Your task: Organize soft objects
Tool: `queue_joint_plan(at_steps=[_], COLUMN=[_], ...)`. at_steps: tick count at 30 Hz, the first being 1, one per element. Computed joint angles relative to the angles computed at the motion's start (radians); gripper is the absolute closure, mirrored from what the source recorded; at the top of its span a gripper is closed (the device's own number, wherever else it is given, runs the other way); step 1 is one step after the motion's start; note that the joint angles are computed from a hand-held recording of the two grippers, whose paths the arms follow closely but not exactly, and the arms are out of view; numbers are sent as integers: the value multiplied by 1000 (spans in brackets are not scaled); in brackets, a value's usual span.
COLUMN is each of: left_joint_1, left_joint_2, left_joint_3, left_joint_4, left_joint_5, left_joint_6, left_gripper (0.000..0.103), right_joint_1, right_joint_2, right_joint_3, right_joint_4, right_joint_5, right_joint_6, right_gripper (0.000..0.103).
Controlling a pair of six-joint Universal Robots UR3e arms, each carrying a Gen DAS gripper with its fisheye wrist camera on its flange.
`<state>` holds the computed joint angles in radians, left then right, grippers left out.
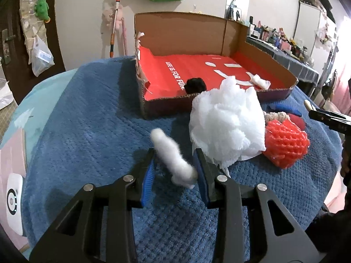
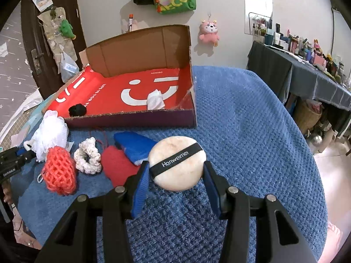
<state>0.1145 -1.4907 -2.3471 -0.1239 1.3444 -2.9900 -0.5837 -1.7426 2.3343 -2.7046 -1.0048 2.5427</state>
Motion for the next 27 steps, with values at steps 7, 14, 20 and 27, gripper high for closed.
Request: queue_joint_plan(at_steps=[7,14,20,27], left_joint_1=[11,16,12,27], left_joint_2=[1,-29,-50,-60], left_joint_3=[-6,-27,-71,-57], left_joint_4=[-2,39,138,111], left_joint_5=[-9,45,103,72], left_joint_6=[3,-24,-41,-33], left_gripper=[79,76,30,30], right_joint_1=[10,-4,-2,1], right_joint_2=[7,1,21,56], right_joint_3=[2,4,21,44], right_joint_4=[-13,15,7,-34], right_joint_5=[-1,1,-27,-54], right_joint_6=[8,-6,-16,-20], right_gripper=[52,52,47,29])
